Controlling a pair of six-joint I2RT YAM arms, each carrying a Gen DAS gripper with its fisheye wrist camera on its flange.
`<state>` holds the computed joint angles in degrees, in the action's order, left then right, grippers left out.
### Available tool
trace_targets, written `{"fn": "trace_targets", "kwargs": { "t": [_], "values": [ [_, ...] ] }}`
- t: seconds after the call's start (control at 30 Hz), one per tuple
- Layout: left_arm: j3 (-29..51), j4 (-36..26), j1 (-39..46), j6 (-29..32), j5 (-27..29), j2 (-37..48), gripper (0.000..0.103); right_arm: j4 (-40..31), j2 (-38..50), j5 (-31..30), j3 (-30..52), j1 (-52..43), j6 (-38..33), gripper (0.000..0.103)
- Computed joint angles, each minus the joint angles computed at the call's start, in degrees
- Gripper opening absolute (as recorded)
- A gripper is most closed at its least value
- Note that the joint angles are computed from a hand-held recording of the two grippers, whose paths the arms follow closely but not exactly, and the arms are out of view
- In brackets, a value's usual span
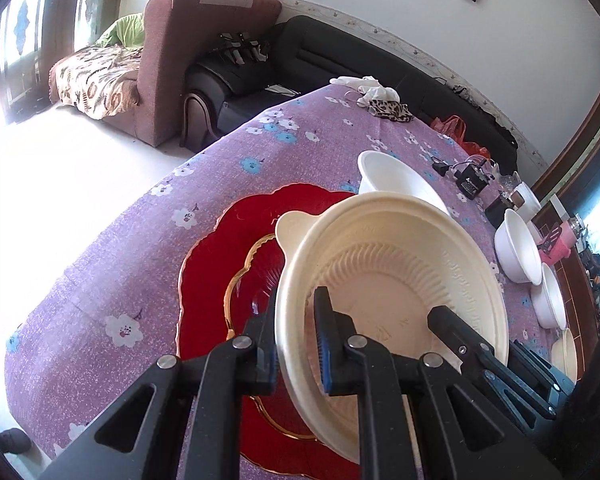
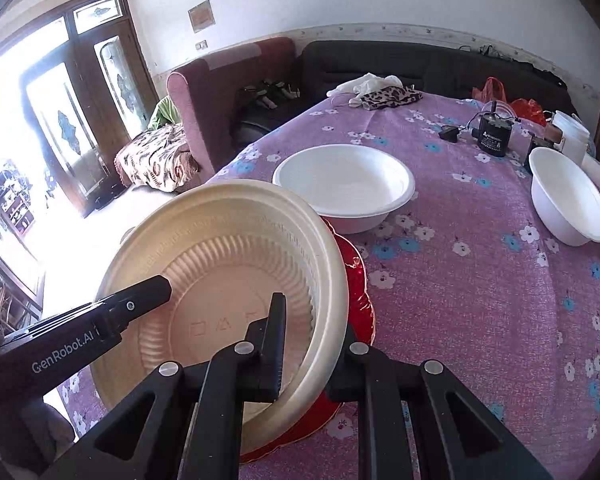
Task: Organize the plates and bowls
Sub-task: 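Lift the beige bowl, lower it onto the red plates, open the right tool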
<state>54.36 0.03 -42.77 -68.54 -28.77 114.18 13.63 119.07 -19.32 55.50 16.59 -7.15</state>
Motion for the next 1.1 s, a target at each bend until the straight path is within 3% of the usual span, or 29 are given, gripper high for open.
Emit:
{"fn": "trace_targets", "kwargs": {
  "t": [0.43,0.5,0.57,0.63,0.73,0.87,1.1],
  "values": [
    [1.19,0.20,2.18,1.49,1.23,2.28,0.014,-1.68,5.23,2.63,4.99,1.58,-0.15,0.017],
    [0.46,0.70,2.08,1.60,1.02,1.61,0.020,-0.89,4.79,2.85,4.51,1.85,0.27,0.017],
    [0.23,0.41,1.72,1.58,0.10,0.99,0.037,-0.23,4.37,3.30,4.06,2.06,0.36,0.018],
    [0.19,-0.32,1.09,1.57,-1.27,0.28,0.046,0.54,3.92,3.70,3.46,2.27,0.38,0.026],
    [0.21,-1.76,0.01,1.16,-3.52,-0.88,0.049,1.52,3.05,3.55,2.39,2.30,0.33,0.043],
    [-0.06,-4.05,-1.58,-0.14,-6.97,-2.83,0.058,3.66,1.75,3.81,0.59,2.27,0.29,0.055],
    [0.78,-8.21,-4.54,-1.52,-11.57,-5.47,0.067,5.83,-0.74,3.57,-2.31,0.79,1.05,0.057]
  ]
}}
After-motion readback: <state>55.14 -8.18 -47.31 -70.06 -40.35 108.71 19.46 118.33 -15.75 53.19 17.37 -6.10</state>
